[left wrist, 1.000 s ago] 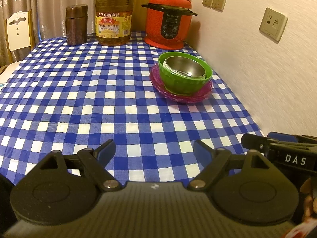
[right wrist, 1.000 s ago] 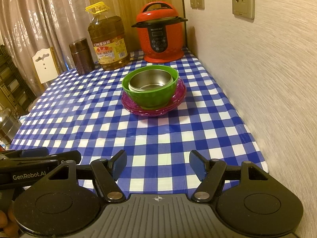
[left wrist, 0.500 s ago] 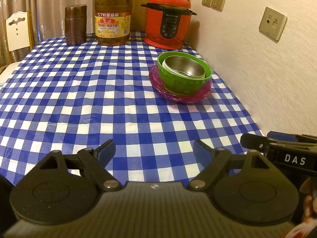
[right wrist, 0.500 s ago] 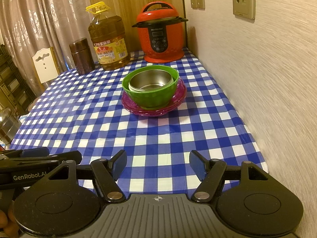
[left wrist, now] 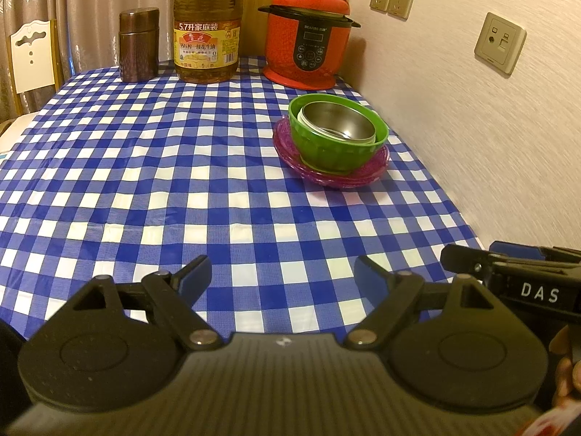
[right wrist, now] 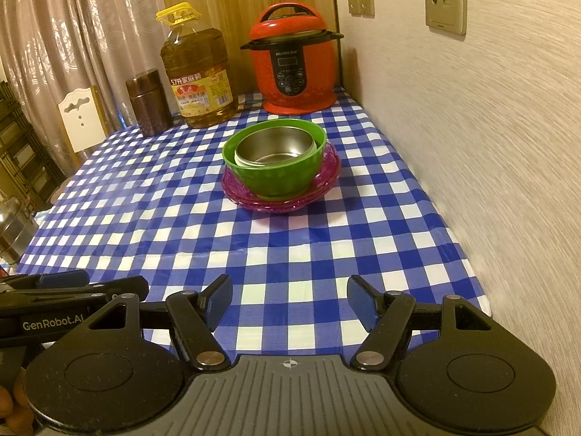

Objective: Organize plates and bowls

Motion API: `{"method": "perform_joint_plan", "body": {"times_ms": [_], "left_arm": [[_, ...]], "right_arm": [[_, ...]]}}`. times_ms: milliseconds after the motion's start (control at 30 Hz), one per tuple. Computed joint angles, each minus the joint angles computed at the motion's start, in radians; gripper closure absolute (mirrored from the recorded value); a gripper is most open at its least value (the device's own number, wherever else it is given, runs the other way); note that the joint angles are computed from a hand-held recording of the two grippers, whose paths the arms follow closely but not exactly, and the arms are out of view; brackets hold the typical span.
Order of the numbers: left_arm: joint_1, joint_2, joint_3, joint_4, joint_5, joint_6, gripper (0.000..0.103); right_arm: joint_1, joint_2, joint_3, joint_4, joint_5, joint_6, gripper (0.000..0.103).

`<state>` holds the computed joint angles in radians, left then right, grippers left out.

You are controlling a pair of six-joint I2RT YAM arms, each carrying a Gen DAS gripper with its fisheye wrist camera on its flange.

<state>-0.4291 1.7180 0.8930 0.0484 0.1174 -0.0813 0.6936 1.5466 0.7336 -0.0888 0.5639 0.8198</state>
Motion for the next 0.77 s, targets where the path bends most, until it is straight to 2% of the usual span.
{"method": "perform_joint_plan", "body": {"times_ms": [600,767], "left_arm": [[-0.006,0.003,-0.008,0.012,-0.004,-0.007,0.019],[-0.009,0.000,-0.033,0.053,-0.008,-0.015,0.019]], "right_arm": [[-0.001,-0.001,-0.002,0.000,-0.001,0.000,0.033],[0.000,-0.001,-0.001,-0.001,0.000,0.001,0.033]]}}
